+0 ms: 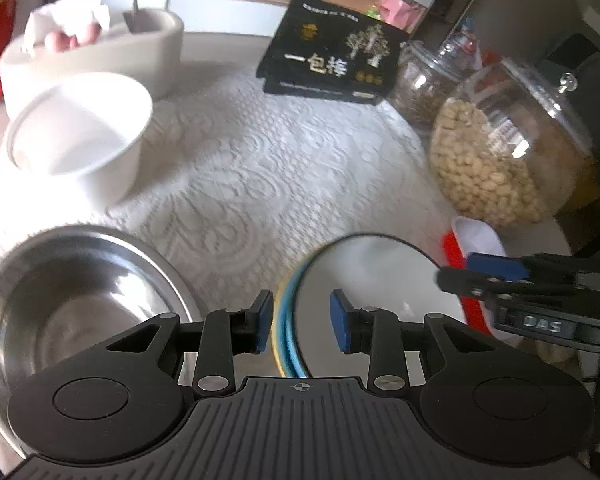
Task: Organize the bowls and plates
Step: 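Lower the blue bowl into the yellow-rimmed bowl with both tools, then open both tools and swing them toward the orange-labeled white bowl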
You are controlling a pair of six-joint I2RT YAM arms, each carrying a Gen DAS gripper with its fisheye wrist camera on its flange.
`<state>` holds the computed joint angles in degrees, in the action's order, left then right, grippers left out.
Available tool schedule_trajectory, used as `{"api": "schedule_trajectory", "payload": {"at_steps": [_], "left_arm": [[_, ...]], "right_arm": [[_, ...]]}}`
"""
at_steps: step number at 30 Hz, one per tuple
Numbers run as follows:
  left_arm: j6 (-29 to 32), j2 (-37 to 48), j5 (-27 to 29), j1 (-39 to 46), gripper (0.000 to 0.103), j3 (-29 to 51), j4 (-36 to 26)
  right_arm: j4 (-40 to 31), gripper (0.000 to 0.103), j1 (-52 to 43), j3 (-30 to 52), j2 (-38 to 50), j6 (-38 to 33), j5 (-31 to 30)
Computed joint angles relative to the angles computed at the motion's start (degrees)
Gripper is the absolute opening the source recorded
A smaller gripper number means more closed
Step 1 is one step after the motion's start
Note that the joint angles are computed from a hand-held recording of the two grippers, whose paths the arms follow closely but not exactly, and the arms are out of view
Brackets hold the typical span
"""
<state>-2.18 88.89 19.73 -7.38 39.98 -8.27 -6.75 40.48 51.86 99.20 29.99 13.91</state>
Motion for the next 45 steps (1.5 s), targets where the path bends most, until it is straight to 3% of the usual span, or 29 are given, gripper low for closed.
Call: {"api": "schedule_trajectory", "payload": {"at_steps": [4,7,11,17,28,30,34,36,39,40,43,45], "left_arm": [[-0.15,5.15,-2.96,-0.95,0.035,2.96,0.36],[-0.37,9.58,-1.95,-0.89,0.037,5.18,0.23],[-0.80,14.70,0.92,-1.16,0.027,8.24,-0.91],[-0.79,15.74,0.99,-1.79,0.033,9.36,-2.08],[-1.42,14.27,0.72,-2.01,0.032,8.81,-1.58],[-1.40,12.07,0.19,-1.71,0.032,7.80,-1.30],[-0.54,3.01,0.67,0.83,0.032,5.58,0.12],[0.14,1.06,4.42,3.81,0.032,8.39,-0.46],[0.16,2.16,7.40,8.77,0.034,13.36,0.83],[-0.40,2.80,5.81,10.65,0.035,13.75,3.18],[-3.09,5.55,-3.23,14.41,0.033,14.44,7.34],[-4.74,9.77,-1.07,18.88,0.033,17.78,5.81]], "right_arm": [[1.40,0.051,-3.48,-0.68,2.58,3.03,-7.29],[4.60,0.051,-6.79,-1.15,6.62,6.18,-17.77],[8.99,0.052,-9.47,-0.53,11.95,9.64,-28.87],[7.99,0.052,-8.29,1.66,13.00,8.28,-26.05],[6.58,0.052,-9.64,4.79,15.20,5.93,-25.31],[5.37,0.052,-9.24,4.67,13.50,5.48,-23.24],[-2.28,0.052,-6.59,8.24,8.13,1.49,-11.02],[-6.72,0.053,-4.98,12.82,6.97,-1.10,-4.81],[-12.09,0.072,-3.23,21.88,8.75,-3.82,-0.18],[-13.85,0.077,-2.69,25.41,10.33,-5.01,0.61],[-21.10,0.077,-1.21,38.83,18.25,-7.60,2.80],[-27.18,0.077,-0.64,51.21,26.08,-7.87,1.85]]}}
